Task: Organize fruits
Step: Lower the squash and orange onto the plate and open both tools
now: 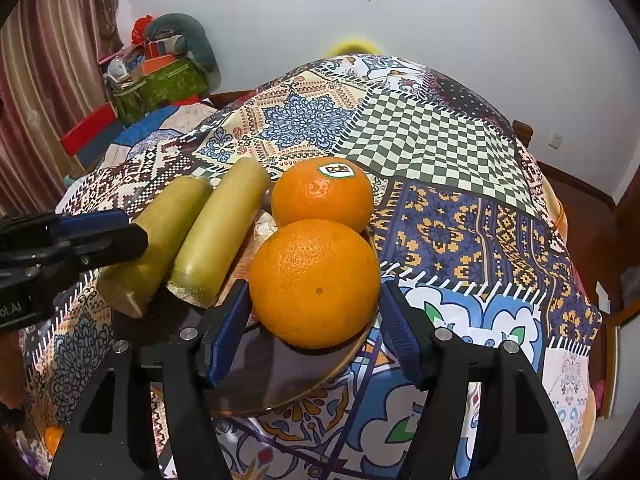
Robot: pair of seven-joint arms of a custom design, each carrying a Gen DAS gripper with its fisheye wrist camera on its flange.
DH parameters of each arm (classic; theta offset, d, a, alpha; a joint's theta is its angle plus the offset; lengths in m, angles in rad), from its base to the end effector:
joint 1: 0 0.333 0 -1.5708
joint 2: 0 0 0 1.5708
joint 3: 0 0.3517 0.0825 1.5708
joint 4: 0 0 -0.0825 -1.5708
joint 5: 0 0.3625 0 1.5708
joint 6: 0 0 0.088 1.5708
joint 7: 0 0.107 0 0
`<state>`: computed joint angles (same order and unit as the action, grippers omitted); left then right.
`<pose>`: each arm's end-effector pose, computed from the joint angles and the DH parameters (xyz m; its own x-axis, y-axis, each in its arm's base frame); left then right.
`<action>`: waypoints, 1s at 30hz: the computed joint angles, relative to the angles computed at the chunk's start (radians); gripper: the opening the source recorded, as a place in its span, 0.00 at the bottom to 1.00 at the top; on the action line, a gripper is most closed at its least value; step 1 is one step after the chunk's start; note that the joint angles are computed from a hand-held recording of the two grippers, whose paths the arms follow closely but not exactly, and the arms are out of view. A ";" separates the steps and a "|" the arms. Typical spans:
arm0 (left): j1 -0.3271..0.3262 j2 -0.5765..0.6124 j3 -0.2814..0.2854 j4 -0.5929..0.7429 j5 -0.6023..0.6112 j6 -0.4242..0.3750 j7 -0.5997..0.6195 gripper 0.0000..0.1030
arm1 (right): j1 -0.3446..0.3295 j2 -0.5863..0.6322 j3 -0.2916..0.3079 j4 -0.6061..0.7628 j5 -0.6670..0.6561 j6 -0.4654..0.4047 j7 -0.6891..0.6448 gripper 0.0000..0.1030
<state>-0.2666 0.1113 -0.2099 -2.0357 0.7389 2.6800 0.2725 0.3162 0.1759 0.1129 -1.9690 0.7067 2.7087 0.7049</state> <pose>0.5214 -0.2878 0.4927 0.1854 -0.9681 0.1683 -0.7466 -0.2502 -0.6164 0.5738 0.2330 0.4870 0.6858 -0.7204 -0.1035 -0.5961 -0.4743 -0.6479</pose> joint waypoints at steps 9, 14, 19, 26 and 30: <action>-0.005 -0.055 -0.009 -0.016 0.024 -0.028 -0.033 0.35 | -0.010 -0.059 0.002 -0.017 0.072 -0.002 -0.033 0.63; -0.009 -0.112 -0.024 -0.032 0.039 -0.066 -0.057 0.35 | -0.008 -0.119 -0.003 -0.052 0.115 0.002 -0.068 0.63; -0.018 -0.171 -0.050 -0.047 0.059 -0.122 -0.079 0.35 | 0.001 -0.196 -0.012 -0.101 0.178 0.010 -0.118 0.63; -0.039 -0.262 -0.090 -0.084 0.061 -0.209 -0.104 0.40 | 0.026 -0.326 -0.032 -0.196 0.250 0.026 -0.198 0.69; -0.053 -0.312 -0.115 -0.116 0.064 -0.254 -0.137 0.49 | 0.039 -0.390 -0.045 -0.252 0.265 0.017 -0.217 0.71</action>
